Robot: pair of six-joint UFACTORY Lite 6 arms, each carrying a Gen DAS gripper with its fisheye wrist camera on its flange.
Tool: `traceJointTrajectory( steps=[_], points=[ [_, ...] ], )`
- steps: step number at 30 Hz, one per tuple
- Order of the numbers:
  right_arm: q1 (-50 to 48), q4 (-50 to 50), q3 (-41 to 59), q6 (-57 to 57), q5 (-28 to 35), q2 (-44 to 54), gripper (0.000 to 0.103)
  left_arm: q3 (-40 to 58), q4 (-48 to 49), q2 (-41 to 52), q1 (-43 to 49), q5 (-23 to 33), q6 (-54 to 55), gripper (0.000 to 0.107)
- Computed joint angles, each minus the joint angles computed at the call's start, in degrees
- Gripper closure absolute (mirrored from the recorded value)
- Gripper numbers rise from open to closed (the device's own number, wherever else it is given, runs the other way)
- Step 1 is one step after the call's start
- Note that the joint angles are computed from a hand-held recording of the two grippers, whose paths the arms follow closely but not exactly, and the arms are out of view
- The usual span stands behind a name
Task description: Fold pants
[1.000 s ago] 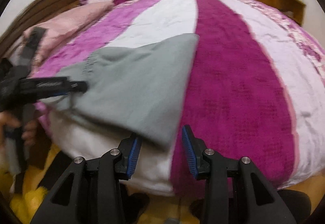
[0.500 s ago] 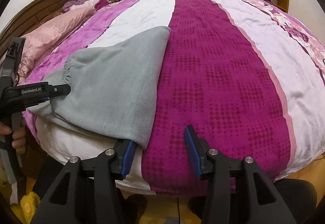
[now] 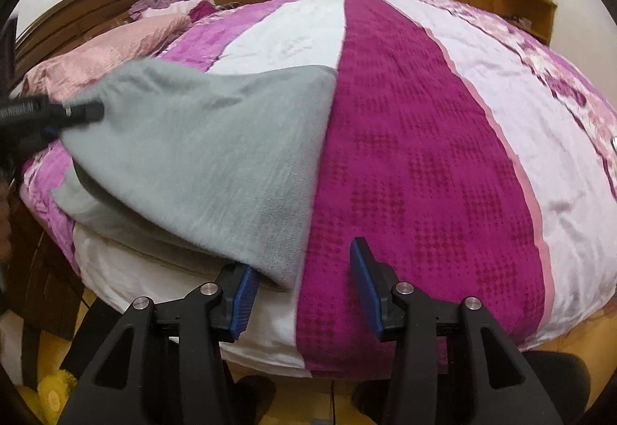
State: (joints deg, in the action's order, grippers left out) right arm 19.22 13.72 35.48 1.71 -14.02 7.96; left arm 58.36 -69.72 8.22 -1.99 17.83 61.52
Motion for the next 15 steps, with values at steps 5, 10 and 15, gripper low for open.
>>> traceJointTrajectory(
  steps=[5,10,15],
  points=[
    [4.96,15.32,1.99,-15.64,0.42,-0.98,0.064,1.34,7.63,-3.71,4.59,1.54,-3.92,0.091],
    [11.65,34.10,4.49,-35.60,-2.14,0.27,0.064,1.45,8.76,-2.39,12.80,4.43,-1.40,0.091],
    [15.58,43.88,6.66,-46.56,-2.56,3.95,0.064,-0.07,4.60,3.51,19.69,2.70,8.01,0.091]
  ],
)
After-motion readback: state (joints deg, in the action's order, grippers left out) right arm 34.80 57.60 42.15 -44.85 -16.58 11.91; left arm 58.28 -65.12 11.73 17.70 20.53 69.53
